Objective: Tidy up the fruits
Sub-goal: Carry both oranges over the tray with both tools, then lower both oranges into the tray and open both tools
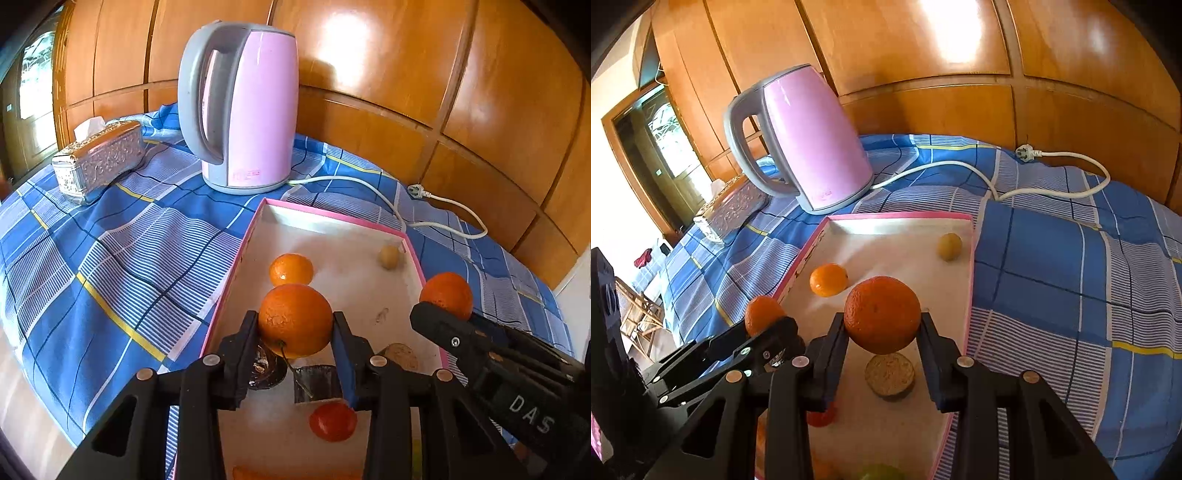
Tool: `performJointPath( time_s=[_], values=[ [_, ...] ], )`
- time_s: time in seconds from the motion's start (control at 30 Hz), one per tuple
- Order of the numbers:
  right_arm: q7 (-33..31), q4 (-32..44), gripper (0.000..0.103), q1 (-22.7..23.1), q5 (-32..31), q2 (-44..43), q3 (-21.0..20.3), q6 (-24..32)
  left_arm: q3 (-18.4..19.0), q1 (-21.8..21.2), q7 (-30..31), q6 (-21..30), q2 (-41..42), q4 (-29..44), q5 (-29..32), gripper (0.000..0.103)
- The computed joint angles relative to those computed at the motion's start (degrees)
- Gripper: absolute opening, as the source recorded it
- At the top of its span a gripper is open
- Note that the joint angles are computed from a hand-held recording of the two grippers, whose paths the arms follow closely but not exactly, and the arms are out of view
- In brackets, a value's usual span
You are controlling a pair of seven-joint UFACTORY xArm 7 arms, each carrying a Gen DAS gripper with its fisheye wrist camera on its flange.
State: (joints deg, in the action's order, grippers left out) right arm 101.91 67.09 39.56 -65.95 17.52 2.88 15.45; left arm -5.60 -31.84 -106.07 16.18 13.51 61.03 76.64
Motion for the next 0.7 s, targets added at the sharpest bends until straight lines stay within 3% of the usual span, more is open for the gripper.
performJointPath(
  time_s=[0.7],
  values=[
    [-0.4,0.6,0.040,0.9,1.1,1.0,-1.1,-0.6,0.4,-0.1,-0.8,0.0,0.7,0.4,-0.3,0.040]
  ],
)
